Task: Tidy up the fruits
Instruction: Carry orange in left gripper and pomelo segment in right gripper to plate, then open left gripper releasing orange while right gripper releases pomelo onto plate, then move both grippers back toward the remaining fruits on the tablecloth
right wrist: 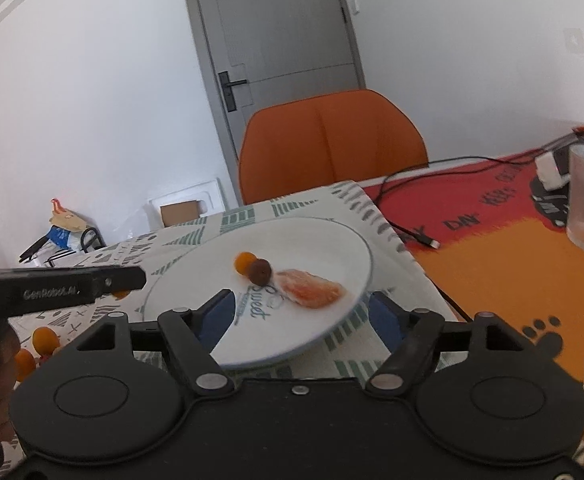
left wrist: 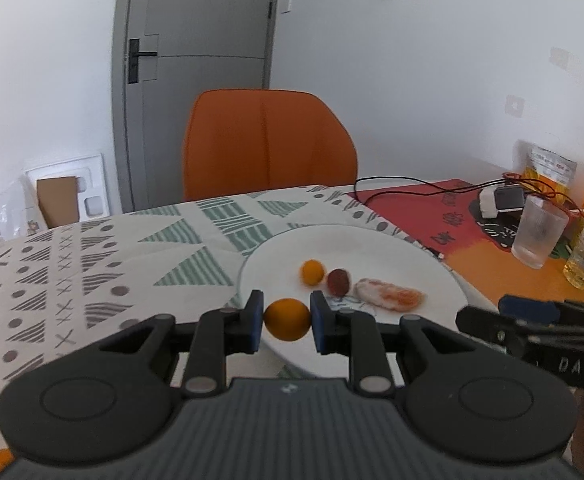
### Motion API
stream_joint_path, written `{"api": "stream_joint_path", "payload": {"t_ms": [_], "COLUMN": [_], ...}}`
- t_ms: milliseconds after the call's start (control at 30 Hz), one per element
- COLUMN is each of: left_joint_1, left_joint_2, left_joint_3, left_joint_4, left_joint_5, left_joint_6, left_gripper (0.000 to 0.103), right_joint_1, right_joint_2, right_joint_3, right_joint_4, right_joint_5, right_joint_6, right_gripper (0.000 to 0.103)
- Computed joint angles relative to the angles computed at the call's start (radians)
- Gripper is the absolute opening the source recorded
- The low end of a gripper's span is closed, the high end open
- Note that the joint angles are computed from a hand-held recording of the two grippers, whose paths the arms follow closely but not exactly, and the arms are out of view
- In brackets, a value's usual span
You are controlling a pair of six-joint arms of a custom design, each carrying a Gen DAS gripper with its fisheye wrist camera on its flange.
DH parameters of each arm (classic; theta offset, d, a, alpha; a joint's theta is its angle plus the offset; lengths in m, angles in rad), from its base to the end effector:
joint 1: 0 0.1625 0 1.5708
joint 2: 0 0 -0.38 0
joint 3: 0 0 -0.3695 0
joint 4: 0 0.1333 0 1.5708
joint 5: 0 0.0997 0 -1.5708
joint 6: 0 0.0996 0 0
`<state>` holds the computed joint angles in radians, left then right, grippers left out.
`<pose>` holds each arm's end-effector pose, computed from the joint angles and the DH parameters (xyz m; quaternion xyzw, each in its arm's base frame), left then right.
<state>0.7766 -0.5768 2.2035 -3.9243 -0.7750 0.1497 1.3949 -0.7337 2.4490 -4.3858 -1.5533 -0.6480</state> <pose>-0.1554 -0.4393 0.0150 0.2691 0.8301 -0.4255 0.2398 0.0694 -0.3810 0.0949 0.2038 -0.8279 0.4818 0.2024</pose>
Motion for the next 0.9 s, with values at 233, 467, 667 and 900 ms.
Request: {"api": "stream_joint_path", "payload": {"t_ms": [233, 467, 667, 900], "left_joint_1": [-0.022, -0.04, -0.054, -0.073], "left_joint_2": [0.015, -0.003, -0.054, -0.105], "left_joint_3": [-0.036, -0.001, 0.074, 0.17], "left_joint_4": [0.01, 0.021, -0.008, -0.061], "left_joint_5": [-0.024, 0.009, 0.076, 0.148], "left_joint_6": [0.041, 0.011, -0.024, -0.08], "left_gripper": [0.024, 0.029, 0.047, 0.066], "right_joint_1": [-0.016, -0.018, -0.009, 0.011], "right_joint_2": [-0.017, -0.009, 0.009, 0.023], "right_joint_3": [0.03, 0.036, 0.03, 0.036], "right_joint_4": [-0.016, -0.031, -0.017, -0.02], "right_joint_5": [0.005, 0.009, 0.025, 0.031], "right_joint_6": [0.02, 0.022, 0.031, 0.041], "right_gripper": [0.074, 0.079, 0.08, 0.083]}}
